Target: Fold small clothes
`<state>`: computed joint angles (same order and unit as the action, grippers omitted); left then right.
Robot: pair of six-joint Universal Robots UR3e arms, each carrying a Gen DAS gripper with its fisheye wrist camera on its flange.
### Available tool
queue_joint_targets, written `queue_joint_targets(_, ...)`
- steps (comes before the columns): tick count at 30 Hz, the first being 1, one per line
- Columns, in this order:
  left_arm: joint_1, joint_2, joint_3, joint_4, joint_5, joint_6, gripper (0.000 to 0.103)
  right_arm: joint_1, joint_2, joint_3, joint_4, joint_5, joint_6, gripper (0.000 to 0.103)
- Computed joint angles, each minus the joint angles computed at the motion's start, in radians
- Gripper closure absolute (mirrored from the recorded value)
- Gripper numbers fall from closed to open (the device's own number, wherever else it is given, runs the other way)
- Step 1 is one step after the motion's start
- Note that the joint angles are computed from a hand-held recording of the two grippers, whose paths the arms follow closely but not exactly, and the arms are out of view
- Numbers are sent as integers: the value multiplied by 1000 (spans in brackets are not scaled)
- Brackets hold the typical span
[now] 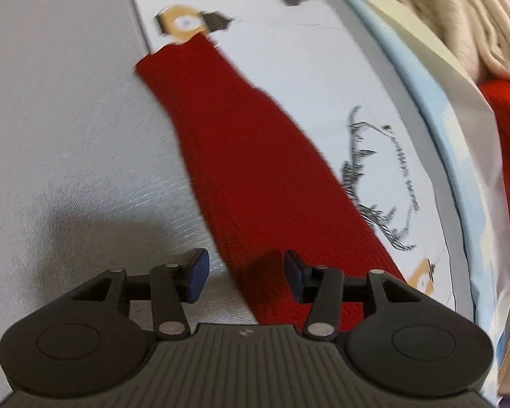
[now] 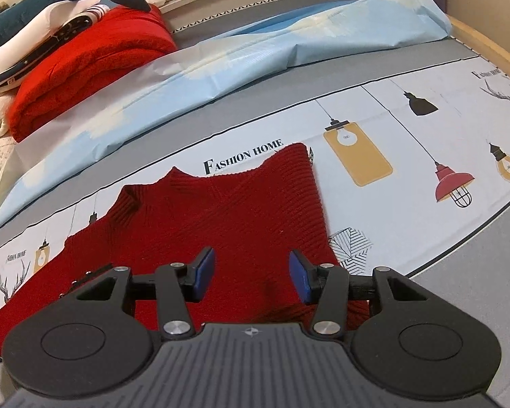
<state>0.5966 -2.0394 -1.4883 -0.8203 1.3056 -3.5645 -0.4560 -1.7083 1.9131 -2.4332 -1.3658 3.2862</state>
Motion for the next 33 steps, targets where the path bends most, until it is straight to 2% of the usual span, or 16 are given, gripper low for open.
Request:
queue_joint_targets(2, -2, 2, -9, 23, -4, 11, 52, -5, -2, 1, 5, 8, 1, 53)
queue_joint_targets(3, -5, 1, -11, 34, -8, 25, 57, -8, -3, 2, 7, 12, 0, 53)
queue_joint_targets(5, -19, -5, -2, 36, 9, 51, 78, -11, -5, 4, 9, 15, -2, 53)
queue_joint_targets(7, -32, 4, -19, 60, 40, 49, 86, -17, -8, 4, 18, 21, -6, 53)
queue_joint_targets(9, -79, 37, -37, 115, 123, 32, 88, -25, -11, 4, 28, 29, -13, 53)
queue_joint_targets(11, -182, 69, -31, 213, 245, 107, 89, -33, -17, 7, 34, 34, -25, 53)
queue_joint_targets(13, -287, 122, -59, 360, 289, 209, 90, -39, -24, 12, 39, 36, -39, 53)
queue_joint_targets(15, -395, 179, -114, 504, 276, 299, 91, -48, -33, 17, 50, 43, -51, 53)
queue_joint_targets(19, -583, 268, -218, 620, 63, 418, 91, -63, -55, 33, 71, 56, -75, 53)
queue_joint_targets(21, -666, 283, -232, 563, -85, 519, 89, -72, -62, 39, 80, 66, -76, 53)
queue_joint_targets(23, -702, 289, -221, 437, -206, 593, 80, -86, -61, 39, 95, 82, -67, 53)
queue_joint_targets(25, -715, 286, -216, 384, -246, 619, 74, -100, -60, 38, 110, 103, -49, 53)
queue_joint_targets(27, -710, 270, -194, 374, -218, 593, 74, -118, -60, 40, 120, 125, -25, 53)
queue_joint_targets(30, -661, 223, -116, 300, -168, 467, 74, -136, -58, 47, 124, 138, 5, 53)
queue_joint_targets(33, -639, 151, 22, 130, -11, 375, 74, -142, -49, 58, 118, 136, 39, 53)
